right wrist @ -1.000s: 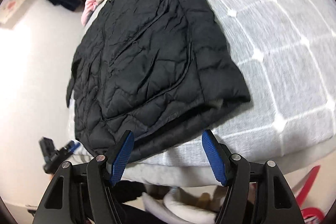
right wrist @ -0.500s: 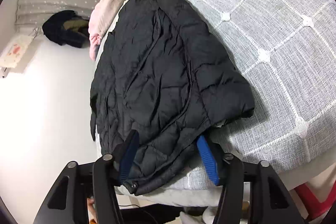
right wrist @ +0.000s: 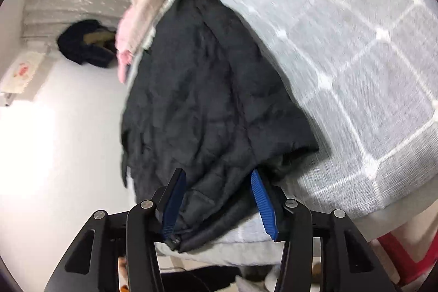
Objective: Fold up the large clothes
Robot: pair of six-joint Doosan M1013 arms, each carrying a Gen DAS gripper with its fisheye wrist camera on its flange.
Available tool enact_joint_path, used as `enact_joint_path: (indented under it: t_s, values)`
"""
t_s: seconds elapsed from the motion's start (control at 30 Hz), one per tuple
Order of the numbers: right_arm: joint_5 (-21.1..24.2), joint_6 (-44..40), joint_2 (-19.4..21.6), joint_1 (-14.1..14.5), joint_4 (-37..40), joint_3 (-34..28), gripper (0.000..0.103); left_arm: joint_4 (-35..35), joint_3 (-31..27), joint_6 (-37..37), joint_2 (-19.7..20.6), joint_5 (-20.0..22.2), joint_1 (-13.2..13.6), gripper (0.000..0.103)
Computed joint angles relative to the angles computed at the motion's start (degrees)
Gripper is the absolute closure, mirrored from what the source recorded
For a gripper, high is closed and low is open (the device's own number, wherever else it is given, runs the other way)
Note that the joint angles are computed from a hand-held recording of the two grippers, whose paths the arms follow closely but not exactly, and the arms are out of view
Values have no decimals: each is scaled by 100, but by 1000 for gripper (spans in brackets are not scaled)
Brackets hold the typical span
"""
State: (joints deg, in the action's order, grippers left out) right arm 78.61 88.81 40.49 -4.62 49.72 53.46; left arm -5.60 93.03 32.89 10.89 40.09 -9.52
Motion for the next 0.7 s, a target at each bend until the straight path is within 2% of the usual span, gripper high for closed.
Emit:
enact_joint_path:
  t_s: [0.13,0.17,0.2,0.23,0.3,0.4,0.43,0.5,0.57,0.6,0.67,0.7]
  values:
    - [36,83,106,103,-29,-92,53,-37,-13,-13,28,0,5,74]
    - [7,32,116,138,-18,-108,55,-31,-11,-15,27,-29,6,87]
    - [-23,-33,118,181,-63,-131,73,-13,-11,27,16,-59,3,98]
    - [-48,-121,115,233,-204,-189,98,107,1,-23,-17,-83,-18,99]
    - [-543,-490,-105,257,-195,22,99,746,66,-298,-195,-239,-147,100]
    - [-1086,-1018,-418,210,-104,258,101,1108,106,-298,-378,-230,-273,100]
    - [-1197,-1090,-492,215,-327,281,101,1092,70,-154,-383,-54,-303,100]
    - [-1258,-900,-554,267,-1104,265,101,779,-64,379,-263,571,-320,100]
    - [-1083,-451,-485,402,-2375,186,101,495,-205,757,-72,1158,-300,100]
    - [-881,-230,-397,440,-2763,117,101,443,-289,862,19,1392,-305,100]
    - [-470,71,-224,422,-2876,-64,101,563,-421,912,80,1624,-342,98]
    - [-565,64,-264,416,-2899,-32,100,720,-499,911,89,1760,-391,98]
